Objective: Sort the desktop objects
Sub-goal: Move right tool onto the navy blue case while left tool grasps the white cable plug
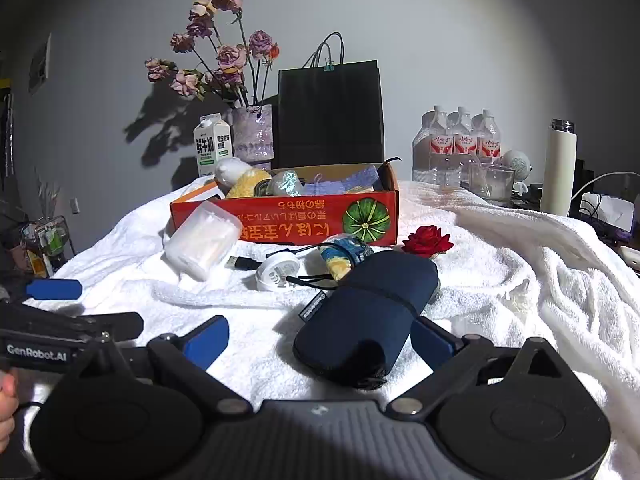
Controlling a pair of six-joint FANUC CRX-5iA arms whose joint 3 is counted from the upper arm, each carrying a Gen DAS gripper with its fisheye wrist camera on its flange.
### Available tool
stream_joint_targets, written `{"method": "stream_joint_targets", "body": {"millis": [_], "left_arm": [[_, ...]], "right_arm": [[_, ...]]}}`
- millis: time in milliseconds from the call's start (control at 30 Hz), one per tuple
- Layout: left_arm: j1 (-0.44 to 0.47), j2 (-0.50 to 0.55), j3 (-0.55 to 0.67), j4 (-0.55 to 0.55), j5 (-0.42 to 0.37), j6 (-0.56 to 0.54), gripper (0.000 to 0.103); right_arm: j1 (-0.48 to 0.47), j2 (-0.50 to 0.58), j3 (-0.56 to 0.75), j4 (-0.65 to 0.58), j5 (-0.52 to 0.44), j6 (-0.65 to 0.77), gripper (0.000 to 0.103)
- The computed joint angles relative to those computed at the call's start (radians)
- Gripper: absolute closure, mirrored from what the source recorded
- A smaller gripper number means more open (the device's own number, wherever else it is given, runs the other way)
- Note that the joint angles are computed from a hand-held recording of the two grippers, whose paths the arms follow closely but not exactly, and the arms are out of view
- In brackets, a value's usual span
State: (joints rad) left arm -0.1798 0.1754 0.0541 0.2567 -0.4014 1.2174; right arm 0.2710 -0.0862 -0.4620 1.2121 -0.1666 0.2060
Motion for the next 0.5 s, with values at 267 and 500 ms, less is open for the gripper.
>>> {"method": "stream_joint_targets", "body": {"millis": [267, 500], "left_arm": [[-0.007, 0.078, 0.089, 0.073, -0.023, -0.025, 0.002], [-0.034, 0.201, 0.231, 0.198, -0.069, -0.196, 0.033]], "right_arm": [[0.023, 0.056, 0.085, -0.184, -0.043, 0.150, 0.006], [0.041, 0.164, 0.225, -0.365, -0.148, 0.274, 0.006]]}}
